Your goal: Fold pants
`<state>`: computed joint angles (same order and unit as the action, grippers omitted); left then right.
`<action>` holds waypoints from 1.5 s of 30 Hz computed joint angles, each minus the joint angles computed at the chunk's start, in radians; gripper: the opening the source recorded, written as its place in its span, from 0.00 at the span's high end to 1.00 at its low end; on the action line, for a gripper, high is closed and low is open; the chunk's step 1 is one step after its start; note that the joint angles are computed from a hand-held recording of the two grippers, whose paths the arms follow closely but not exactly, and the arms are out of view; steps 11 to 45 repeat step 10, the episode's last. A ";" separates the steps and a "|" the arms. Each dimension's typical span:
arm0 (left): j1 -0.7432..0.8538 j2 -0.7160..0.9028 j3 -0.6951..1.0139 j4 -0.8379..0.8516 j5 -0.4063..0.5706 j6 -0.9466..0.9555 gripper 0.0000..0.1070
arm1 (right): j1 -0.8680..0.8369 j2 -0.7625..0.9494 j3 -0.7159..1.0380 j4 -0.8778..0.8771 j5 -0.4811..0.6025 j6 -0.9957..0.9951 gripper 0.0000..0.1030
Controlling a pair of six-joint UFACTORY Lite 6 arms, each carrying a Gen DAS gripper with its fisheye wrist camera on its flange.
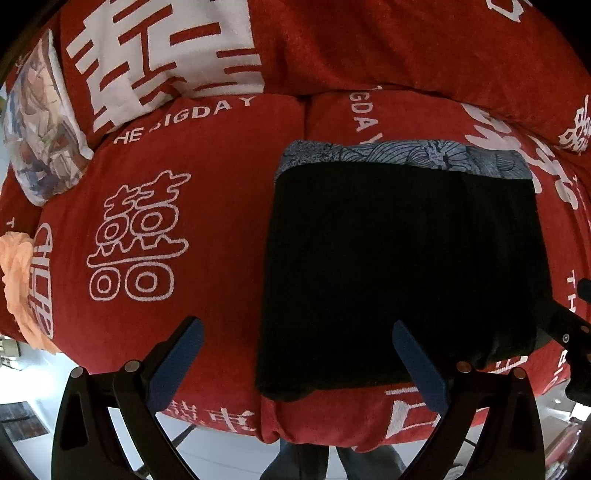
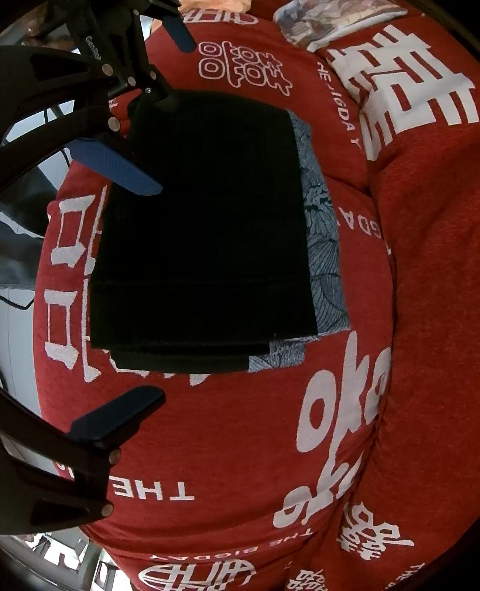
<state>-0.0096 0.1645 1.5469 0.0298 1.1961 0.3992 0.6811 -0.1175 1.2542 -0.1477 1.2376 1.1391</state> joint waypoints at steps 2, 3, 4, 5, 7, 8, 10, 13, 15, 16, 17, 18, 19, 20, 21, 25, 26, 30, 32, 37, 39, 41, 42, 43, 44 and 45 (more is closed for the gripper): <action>-0.003 0.002 0.000 0.004 -0.001 -0.012 0.04 | -0.007 -0.001 -0.003 0.003 -0.002 -0.008 0.00; -0.006 0.004 0.001 0.005 0.000 -0.017 0.04 | -0.010 -0.002 -0.005 0.004 -0.003 -0.011 0.00; -0.009 0.005 0.004 0.005 0.003 -0.023 0.04 | -0.013 -0.002 -0.007 0.007 -0.006 -0.016 0.00; -0.007 0.008 0.005 -0.003 0.007 -0.022 0.04 | -0.015 -0.002 -0.008 0.009 -0.007 -0.019 0.00; -0.003 0.010 0.009 -0.018 0.010 -0.019 0.04 | -0.016 -0.003 -0.010 0.009 -0.008 -0.022 0.00; -0.003 0.010 0.009 -0.021 0.007 -0.015 0.04 | -0.018 -0.002 -0.011 0.011 -0.009 -0.025 0.00; -0.008 0.007 0.005 -0.022 0.006 -0.014 0.04 | -0.020 -0.001 -0.013 0.013 -0.012 -0.027 0.00; -0.008 0.007 0.005 -0.022 0.006 -0.014 0.04 | -0.020 -0.001 -0.013 0.013 -0.012 -0.027 0.00; -0.008 0.007 0.005 -0.022 0.006 -0.014 0.04 | -0.020 -0.001 -0.013 0.013 -0.012 -0.027 0.00; -0.008 0.007 0.005 -0.022 0.006 -0.014 0.04 | -0.020 -0.001 -0.013 0.013 -0.012 -0.027 0.00; -0.008 0.007 0.005 -0.022 0.006 -0.014 0.04 | -0.020 -0.001 -0.013 0.013 -0.012 -0.027 0.00; -0.008 0.007 0.005 -0.022 0.006 -0.014 0.04 | -0.020 -0.001 -0.013 0.013 -0.012 -0.027 0.00; -0.008 0.007 0.005 -0.022 0.006 -0.014 0.04 | -0.020 -0.001 -0.013 0.013 -0.012 -0.027 0.00; -0.008 0.007 0.005 -0.022 0.006 -0.014 0.04 | -0.020 -0.001 -0.013 0.013 -0.012 -0.027 0.00; -0.008 0.007 0.005 -0.022 0.006 -0.014 0.04 | -0.020 -0.001 -0.013 0.013 -0.012 -0.027 0.00; -0.008 0.007 0.005 -0.022 0.006 -0.014 0.04 | -0.020 -0.001 -0.013 0.013 -0.012 -0.027 0.00; -0.008 0.007 0.005 -0.022 0.006 -0.014 0.04 | -0.020 -0.001 -0.013 0.013 -0.012 -0.027 0.00; -0.008 0.007 0.005 -0.022 0.006 -0.014 0.04 | -0.020 -0.001 -0.013 0.013 -0.012 -0.027 0.00; -0.008 0.007 0.005 -0.022 0.006 -0.014 0.04 | -0.020 -0.001 -0.013 0.013 -0.012 -0.027 0.00; -0.008 0.007 0.005 -0.022 0.006 -0.014 0.04 | -0.020 -0.001 -0.013 0.013 -0.012 -0.027 0.00; -0.008 0.007 0.005 -0.022 0.006 -0.014 0.04 | -0.020 -0.001 -0.013 0.013 -0.012 -0.027 0.00; -0.008 0.007 0.005 -0.022 0.006 -0.014 0.04 | -0.020 -0.001 -0.013 0.013 -0.012 -0.027 0.00; -0.008 0.007 0.005 -0.022 0.006 -0.014 0.04 | -0.020 -0.001 -0.013 0.013 -0.012 -0.027 0.00; -0.008 0.007 0.005 -0.022 0.006 -0.014 0.04 | -0.020 -0.001 -0.013 0.013 -0.012 -0.027 0.00; -0.008 0.007 0.005 -0.022 0.006 -0.014 0.04 | -0.020 -0.001 -0.013 0.013 -0.012 -0.027 0.00; -0.008 0.007 0.005 -0.022 0.006 -0.014 0.04 | -0.020 -0.001 -0.013 0.013 -0.012 -0.027 0.00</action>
